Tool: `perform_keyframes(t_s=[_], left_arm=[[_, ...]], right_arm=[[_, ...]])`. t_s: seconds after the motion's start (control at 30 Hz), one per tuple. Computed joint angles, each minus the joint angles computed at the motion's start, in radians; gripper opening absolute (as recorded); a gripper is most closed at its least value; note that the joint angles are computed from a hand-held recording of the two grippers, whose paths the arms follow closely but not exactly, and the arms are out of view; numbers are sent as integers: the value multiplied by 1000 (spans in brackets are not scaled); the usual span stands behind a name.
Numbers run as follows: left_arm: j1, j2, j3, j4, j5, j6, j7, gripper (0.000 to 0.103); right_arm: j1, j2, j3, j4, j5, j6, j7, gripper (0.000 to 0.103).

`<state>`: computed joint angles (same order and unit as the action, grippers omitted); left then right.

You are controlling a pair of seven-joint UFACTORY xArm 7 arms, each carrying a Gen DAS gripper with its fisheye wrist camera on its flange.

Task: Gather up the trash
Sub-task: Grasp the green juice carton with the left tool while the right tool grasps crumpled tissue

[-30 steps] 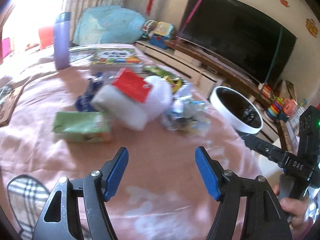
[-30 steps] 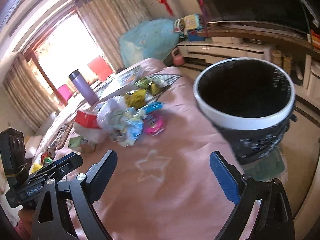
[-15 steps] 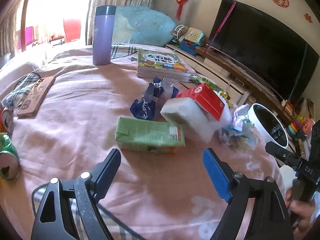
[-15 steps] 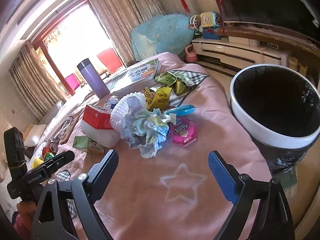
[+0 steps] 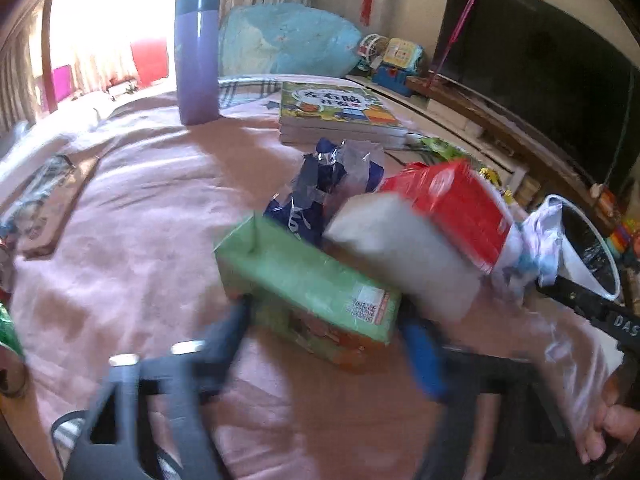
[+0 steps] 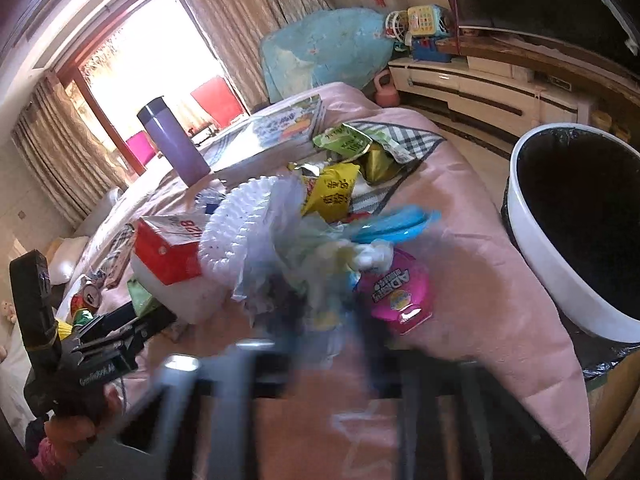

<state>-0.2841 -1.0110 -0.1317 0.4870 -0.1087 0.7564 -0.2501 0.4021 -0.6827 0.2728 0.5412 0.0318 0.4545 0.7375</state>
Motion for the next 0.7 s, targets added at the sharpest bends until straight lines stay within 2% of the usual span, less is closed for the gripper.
perform_keyframes(t_s=[0.03, 0.17, 0.4, 0.7], left_arm=[[-4, -3, 10, -4, -5, -1, 4, 38], [11, -40, 26, -32, 3, -25, 21, 33], [13, -209, 41, -82, -1, 17, 41, 30], [-3, -360, 39, -108, -22, 159, 69, 32]], right_arm=[[-1, -5, 3, -3, -2, -1, 2, 14], [7, -57, 14, -27, -6, 7, 14, 12], [37, -149, 26, -48, 5, 40, 35, 11], [68, -220, 43, -49, 18, 76, 47, 11]])
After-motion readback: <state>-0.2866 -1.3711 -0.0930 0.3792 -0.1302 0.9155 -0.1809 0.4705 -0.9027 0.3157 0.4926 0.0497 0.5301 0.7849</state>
